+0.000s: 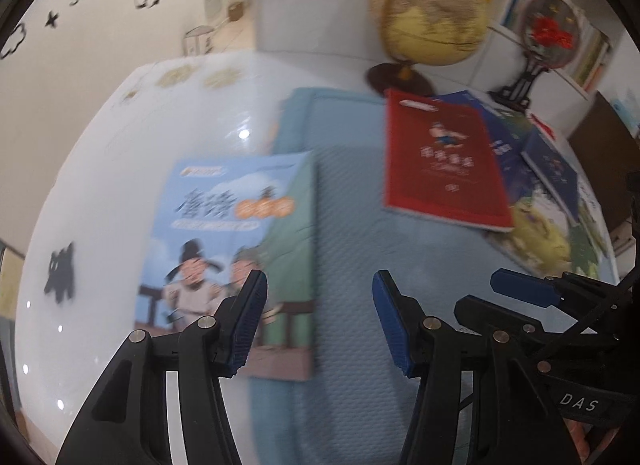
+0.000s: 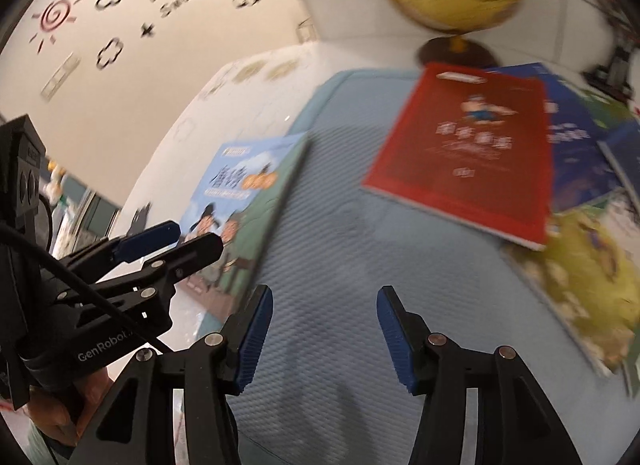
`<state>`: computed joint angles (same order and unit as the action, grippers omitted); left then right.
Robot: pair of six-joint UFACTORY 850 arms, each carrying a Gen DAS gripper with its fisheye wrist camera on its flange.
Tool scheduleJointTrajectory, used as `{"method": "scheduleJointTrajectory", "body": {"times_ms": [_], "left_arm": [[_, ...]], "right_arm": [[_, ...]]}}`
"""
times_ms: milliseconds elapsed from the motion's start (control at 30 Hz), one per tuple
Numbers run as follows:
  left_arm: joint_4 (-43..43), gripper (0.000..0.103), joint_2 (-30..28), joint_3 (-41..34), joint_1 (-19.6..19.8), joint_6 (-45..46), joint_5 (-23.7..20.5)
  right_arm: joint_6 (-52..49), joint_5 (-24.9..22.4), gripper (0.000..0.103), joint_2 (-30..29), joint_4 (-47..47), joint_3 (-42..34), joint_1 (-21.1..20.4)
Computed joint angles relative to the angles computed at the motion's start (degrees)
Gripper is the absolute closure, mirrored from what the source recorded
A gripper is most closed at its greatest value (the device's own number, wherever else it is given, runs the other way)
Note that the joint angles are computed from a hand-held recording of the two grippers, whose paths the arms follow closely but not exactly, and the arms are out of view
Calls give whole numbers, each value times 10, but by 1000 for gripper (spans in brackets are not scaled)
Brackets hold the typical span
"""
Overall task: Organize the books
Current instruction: 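Move the left gripper back over the pile toward the blue book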
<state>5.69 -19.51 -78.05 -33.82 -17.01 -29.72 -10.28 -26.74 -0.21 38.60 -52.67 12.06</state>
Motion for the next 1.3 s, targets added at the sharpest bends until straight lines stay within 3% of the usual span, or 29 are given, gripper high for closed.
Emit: {"method": "scheduleJointTrajectory", "body": {"times_ms": [333, 633, 767, 900, 1133, 1300], "left_arm": [[38, 50, -28, -87, -63, -26, -5], [56, 50, -68, -171, -124, -44, -11], [58, 50, -91, -202, -149, -54, -24], [52, 50, -131, -241, -169, -60, -54], [-25, 50, -204, -302, -181, -36, -103], [-88, 50, -259, -363, -183, -6, -135]], "right_arm": [[146, 6, 48, 113, -138, 45, -79], [159, -21, 42, 197, -197, 68, -170], [108, -33, 38, 215, -175, 82, -215], [122, -53, 36, 218, -230, 95, -253], [-22, -107, 36, 201, -123, 139, -405], [-106, -130, 36, 158, -76, 140, -475]]}}
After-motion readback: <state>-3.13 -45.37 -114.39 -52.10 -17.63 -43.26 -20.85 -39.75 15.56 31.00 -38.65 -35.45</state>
